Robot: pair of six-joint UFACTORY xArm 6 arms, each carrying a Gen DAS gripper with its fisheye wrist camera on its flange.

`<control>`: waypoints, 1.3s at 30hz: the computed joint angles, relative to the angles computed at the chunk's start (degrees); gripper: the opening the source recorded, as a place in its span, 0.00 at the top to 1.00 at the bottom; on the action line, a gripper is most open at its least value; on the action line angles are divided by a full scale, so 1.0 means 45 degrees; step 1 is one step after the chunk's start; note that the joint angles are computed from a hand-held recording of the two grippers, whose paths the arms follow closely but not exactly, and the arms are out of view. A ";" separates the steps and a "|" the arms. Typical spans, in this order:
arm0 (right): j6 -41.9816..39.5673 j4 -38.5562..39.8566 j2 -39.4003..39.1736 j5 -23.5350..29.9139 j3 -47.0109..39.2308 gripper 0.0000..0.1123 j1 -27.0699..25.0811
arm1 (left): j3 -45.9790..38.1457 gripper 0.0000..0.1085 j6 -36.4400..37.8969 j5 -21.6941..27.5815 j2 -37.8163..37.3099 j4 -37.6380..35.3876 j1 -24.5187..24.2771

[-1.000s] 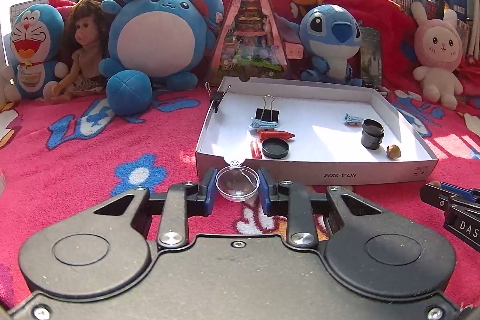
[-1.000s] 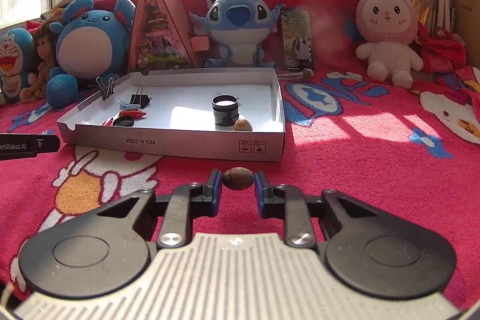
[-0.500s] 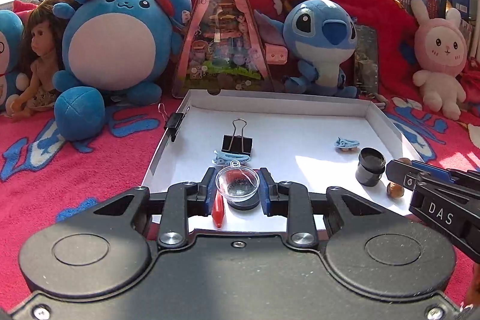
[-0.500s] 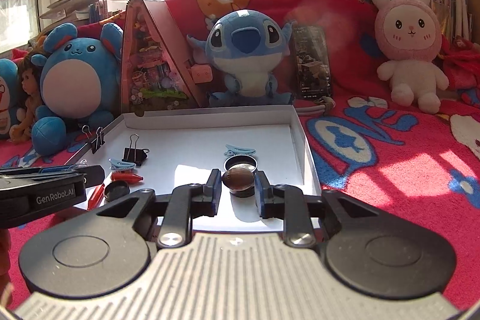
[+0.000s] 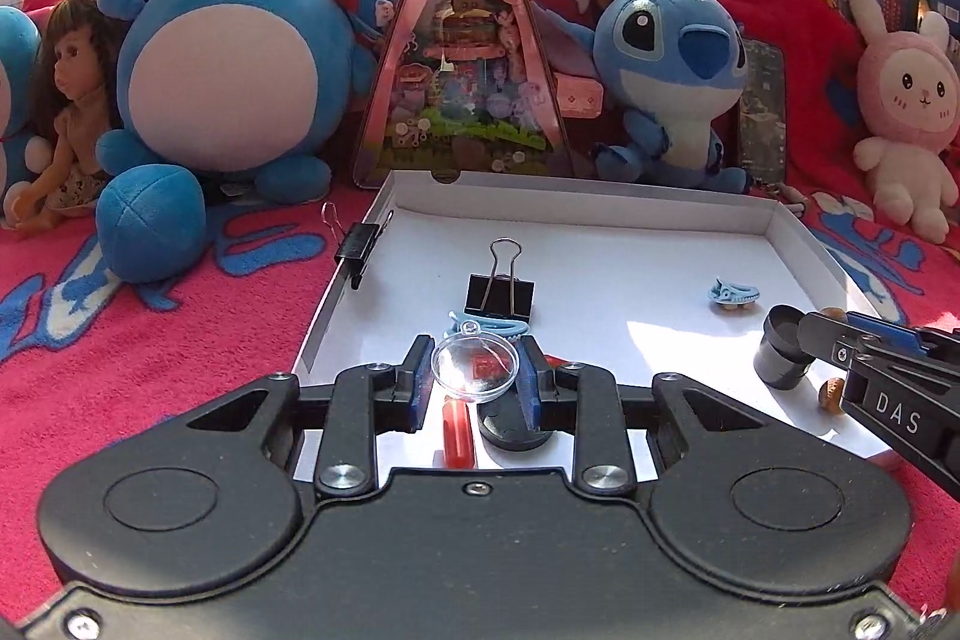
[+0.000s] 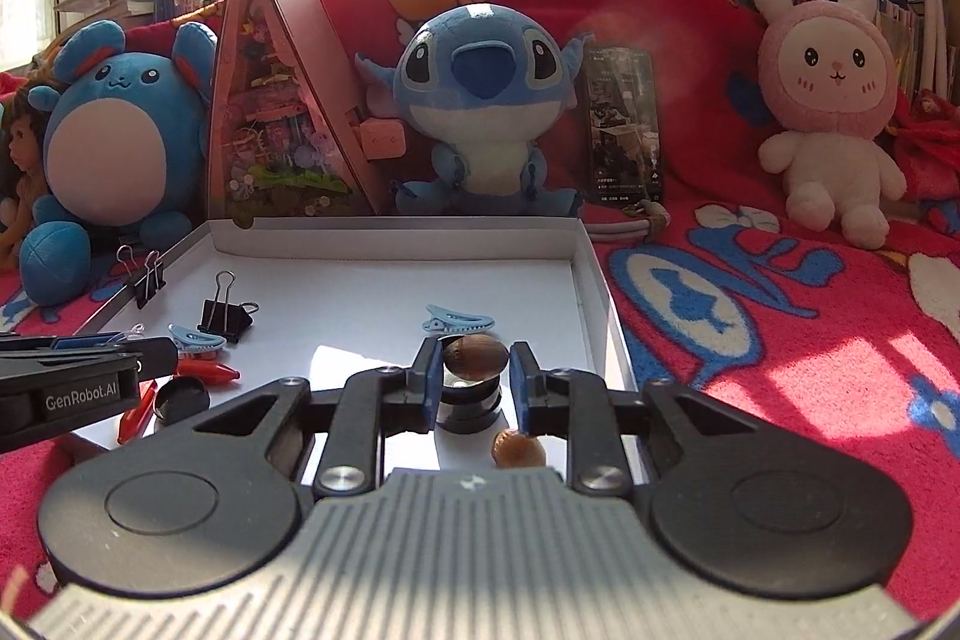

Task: Organize rigid objects
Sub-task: 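Carry the clear cup and brown nut over the box, then open both tools to release the cup and nut into the box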

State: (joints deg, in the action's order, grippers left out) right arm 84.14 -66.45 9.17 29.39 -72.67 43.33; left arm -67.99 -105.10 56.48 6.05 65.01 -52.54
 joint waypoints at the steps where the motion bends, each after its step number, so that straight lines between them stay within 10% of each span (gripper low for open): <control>1: -0.0101 0.0072 0.0065 0.0006 -0.0048 0.75 -0.0011 | -0.0020 0.75 0.0021 -0.0010 0.0033 -0.0023 0.0016; 29: -0.0181 0.0061 0.0262 -0.0367 -0.0036 0.71 -0.0148 | -0.0079 0.74 0.0300 -0.0133 0.0318 -0.0072 0.0153; 39: 0.0191 -0.0451 0.0129 -0.0481 0.0032 0.55 -0.0124 | -0.0025 0.52 0.0202 0.0104 0.0150 0.0140 -0.0126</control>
